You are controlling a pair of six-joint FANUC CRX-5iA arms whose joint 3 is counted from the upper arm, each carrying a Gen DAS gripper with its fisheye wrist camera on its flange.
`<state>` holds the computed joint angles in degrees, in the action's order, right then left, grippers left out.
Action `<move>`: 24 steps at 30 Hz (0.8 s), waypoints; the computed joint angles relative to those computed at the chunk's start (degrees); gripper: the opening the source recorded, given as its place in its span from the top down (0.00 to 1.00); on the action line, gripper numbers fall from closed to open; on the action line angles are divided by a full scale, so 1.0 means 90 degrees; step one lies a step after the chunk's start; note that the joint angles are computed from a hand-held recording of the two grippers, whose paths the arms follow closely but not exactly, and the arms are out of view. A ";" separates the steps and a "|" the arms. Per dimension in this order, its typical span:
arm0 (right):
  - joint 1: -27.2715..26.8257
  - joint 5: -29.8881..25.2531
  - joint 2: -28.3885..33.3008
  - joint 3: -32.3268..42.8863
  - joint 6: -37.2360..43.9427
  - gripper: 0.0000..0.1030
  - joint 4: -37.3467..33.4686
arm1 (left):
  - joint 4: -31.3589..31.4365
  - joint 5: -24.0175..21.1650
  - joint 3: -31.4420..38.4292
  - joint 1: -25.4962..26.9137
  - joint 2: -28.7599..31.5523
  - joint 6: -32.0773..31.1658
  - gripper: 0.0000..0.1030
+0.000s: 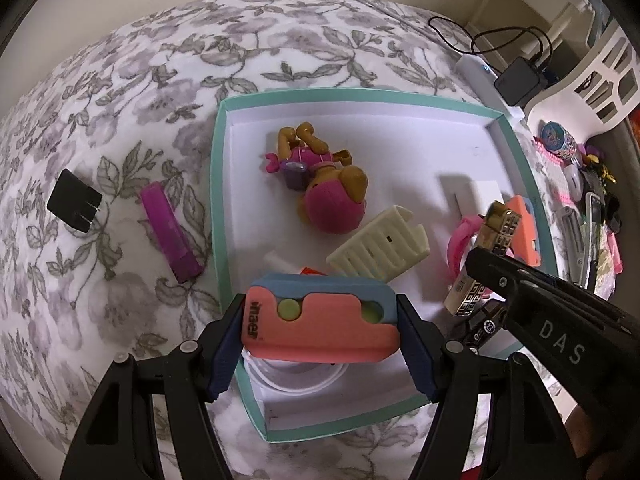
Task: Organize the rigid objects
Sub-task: 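Carry the phone case and gold bar over the tray with both tools, then lower the phone case and gold bar into the tray and open both tools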
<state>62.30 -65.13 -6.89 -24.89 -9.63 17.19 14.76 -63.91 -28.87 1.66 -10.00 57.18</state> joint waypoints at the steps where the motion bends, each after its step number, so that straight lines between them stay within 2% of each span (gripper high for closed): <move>1: -0.0009 0.0025 0.0010 0.0004 0.0030 0.78 -0.0012 | -0.0004 0.0014 -0.0003 -0.0012 0.0002 0.0001 0.30; 8: -0.0026 -0.0044 0.0071 0.0078 0.0122 0.78 -0.0052 | -0.0010 -0.0021 0.0060 -0.0053 0.0094 0.0092 0.30; 24: 0.0325 -0.0523 -0.0239 -0.0036 -0.0499 0.78 0.0773 | 0.0484 -0.0106 0.0033 0.0287 -0.0168 -0.0290 0.30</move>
<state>65.23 -69.84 -9.04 -25.22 -14.12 24.15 19.11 -64.86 -28.57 4.24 -11.52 54.57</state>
